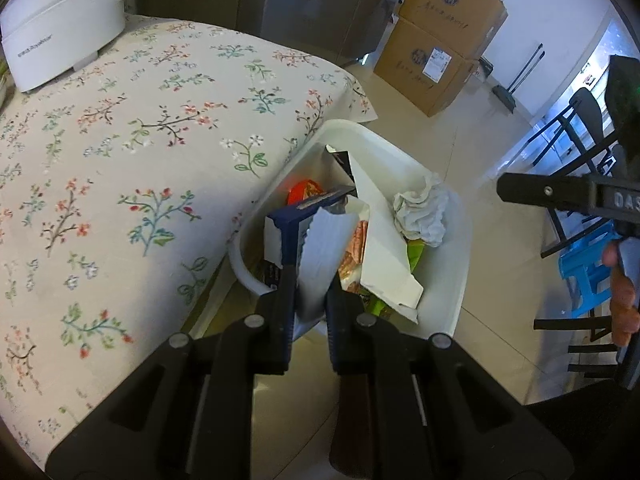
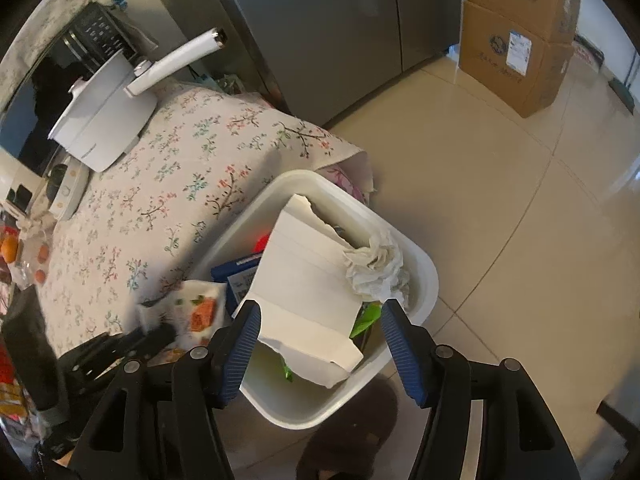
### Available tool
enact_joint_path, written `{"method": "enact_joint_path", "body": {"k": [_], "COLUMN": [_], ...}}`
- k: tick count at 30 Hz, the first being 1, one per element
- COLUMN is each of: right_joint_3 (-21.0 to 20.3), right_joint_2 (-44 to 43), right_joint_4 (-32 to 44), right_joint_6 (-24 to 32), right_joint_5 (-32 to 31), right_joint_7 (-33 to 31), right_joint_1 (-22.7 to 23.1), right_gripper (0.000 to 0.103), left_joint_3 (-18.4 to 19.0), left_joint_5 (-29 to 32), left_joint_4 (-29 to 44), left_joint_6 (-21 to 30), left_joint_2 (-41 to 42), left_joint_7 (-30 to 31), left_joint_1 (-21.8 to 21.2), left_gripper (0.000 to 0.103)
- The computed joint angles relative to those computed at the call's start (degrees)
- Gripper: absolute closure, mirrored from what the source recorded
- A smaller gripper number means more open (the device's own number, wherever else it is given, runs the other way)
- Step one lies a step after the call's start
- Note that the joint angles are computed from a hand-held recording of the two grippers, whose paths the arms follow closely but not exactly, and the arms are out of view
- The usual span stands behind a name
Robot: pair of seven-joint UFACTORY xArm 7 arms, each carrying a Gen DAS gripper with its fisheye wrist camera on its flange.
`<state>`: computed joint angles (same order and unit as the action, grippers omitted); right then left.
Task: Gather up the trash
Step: 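Carry the wrapper and tissue over the white bin with both tools, then open both tools to drop the wrapper and tissue into the bin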
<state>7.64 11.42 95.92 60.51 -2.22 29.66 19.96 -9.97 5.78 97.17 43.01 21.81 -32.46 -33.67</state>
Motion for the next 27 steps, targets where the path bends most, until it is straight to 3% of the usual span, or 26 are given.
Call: {"method": "enact_joint_path", "body": {"k": [3, 8, 10, 12, 17, 20, 24, 27], "right_joint_3": [-0.02, -0.17, -0.17, -0.08, 0.18, 0.42, 1.19, 2.20], "right_joint_2": [0.26, 0.16, 0.03, -0.08, -0.31, -1.38, -4.08, -6.33], "right_joint_4": [0.62, 0.83, 0.78, 0.86, 1.50, 1.19, -0.61, -2.51], "right_joint_6": [0.72, 0.90, 0.99, 1.27, 2.44, 2.23, 0.73, -0.95], "right_joint_5": [-1.61, -2.21, -2.69, -3.06, -4.63, -5.61, -8.53, -11.34], "right_joint_7": [0.30, 1.39, 1.87, 2.01, 2.10, 2.63, 4.47, 6.07], "right_joint_1": [0.57, 0.78, 0.93, 1.09, 1.90, 2.48, 3.85, 5.07], "right_gripper": [0.037, 0.036, 0.033, 0.032, 0.031, 0.031, 0.026, 0.023], "left_joint_3": [-0.16, -0.37, -0.31, 0.13, 0.32, 0.63, 0.04, -1.62], "left_joint_5": [-0.72, -1.01, -0.91, 0.07, 0.96, 4.05, 11.81, 16.12], "left_joint_4": [-0.82, -2.07, -2.23, -4.07, -9.55, -13.02, -18.28, -22.43], "left_joint_6": [-2.48, -4.06, -3.44, -4.15, -4.33, -3.33, -1.24, 1.20], "left_joint_2": [-0.13, -1.10, -1.75, -3.64, -9.51, -13.84, -20.86, -26.37], "left_joint_7": [0.43, 2.86, 3.45, 3.00, 1.81, -1.75, -9.98, -15.22], "left_joint_1": [0.50, 1.19, 1.30, 1.31, 2.93, 3.53, 4.93, 7.07], "left_gripper": [0.088, 0.075, 0.055, 0.043, 0.031, 0.023, 0.006, 0.001]}}
